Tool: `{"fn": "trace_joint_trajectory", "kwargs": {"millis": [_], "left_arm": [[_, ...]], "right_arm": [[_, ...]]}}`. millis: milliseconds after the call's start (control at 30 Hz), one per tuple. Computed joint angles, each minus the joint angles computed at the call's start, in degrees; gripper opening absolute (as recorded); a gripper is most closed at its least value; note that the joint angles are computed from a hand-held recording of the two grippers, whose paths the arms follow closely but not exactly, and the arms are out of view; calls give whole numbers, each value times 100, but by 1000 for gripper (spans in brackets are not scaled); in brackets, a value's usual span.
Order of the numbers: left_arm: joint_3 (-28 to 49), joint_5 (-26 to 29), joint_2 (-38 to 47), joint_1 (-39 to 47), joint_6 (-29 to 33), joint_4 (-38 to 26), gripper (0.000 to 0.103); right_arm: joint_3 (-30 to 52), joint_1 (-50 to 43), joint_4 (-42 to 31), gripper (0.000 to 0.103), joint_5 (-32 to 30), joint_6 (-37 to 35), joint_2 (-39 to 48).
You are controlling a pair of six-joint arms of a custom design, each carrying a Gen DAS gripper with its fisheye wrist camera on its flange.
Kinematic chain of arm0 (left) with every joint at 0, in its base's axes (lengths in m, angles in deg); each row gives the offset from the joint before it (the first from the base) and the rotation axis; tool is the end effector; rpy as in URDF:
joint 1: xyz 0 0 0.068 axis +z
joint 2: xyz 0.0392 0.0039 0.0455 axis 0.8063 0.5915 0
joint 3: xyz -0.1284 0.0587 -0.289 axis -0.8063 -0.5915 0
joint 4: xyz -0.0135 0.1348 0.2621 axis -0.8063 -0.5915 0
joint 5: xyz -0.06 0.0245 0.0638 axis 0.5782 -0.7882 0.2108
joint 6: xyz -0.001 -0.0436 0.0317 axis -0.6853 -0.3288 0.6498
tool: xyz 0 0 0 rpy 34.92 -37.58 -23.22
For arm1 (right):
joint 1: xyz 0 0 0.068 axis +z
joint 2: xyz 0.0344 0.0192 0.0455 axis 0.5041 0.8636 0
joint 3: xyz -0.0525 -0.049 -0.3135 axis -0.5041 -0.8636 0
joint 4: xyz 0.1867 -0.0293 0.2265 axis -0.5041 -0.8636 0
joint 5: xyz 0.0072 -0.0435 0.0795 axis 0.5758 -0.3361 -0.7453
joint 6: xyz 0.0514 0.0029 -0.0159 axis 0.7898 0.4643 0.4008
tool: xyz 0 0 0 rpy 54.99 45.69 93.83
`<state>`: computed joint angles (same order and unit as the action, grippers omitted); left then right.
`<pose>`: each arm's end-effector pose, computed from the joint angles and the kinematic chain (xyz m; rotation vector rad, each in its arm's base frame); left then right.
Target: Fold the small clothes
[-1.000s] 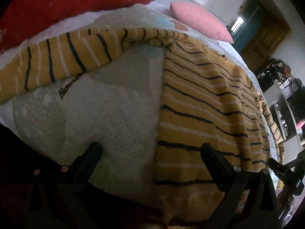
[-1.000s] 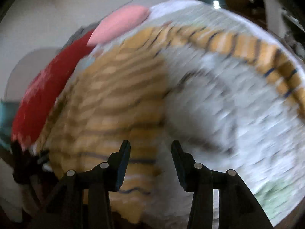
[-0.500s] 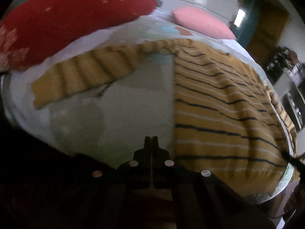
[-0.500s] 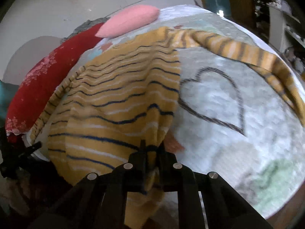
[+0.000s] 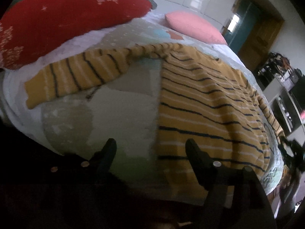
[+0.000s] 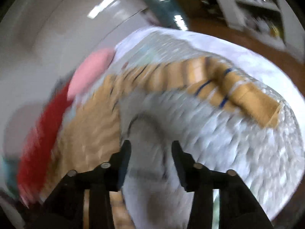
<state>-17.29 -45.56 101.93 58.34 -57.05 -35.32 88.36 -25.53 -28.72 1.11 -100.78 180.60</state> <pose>0.1152 0.0076 0.1810 -0.5063 2.4394 -0.1722 0.1814 -0.2171 0.1478 0.4809 2.2693 0.7043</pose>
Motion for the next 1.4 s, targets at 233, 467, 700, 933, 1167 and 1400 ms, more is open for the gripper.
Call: {"fn": "trace_joint_trajectory", "kwargs": {"millis": [233, 467, 700, 933, 1167, 1400], "left_arm": [[164, -563, 1242, -1130, -713, 751, 74], [450, -715, 1767, -1475, -905, 1031, 74], [516, -732, 2234, -1918, -1074, 1339, 74], [618, -833, 2416, -2154, -1176, 1300, 74], [613, -866, 2372, -2163, -1202, 1200, 74], [561, -787, 2465, -2076, -1159, 1291, 74]], "right_arm": [[889, 353, 1841, 61, 56, 3001, 1347], [1886, 426, 1960, 9, -49, 3483, 1306], [1351, -404, 2454, 63, -147, 3474, 784], [1421, -618, 1899, 63, -342, 3027, 1413], [2018, -349, 1573, 63, -725, 3126, 1864], [2492, -24, 1498, 62, -127, 3782, 2415]]}}
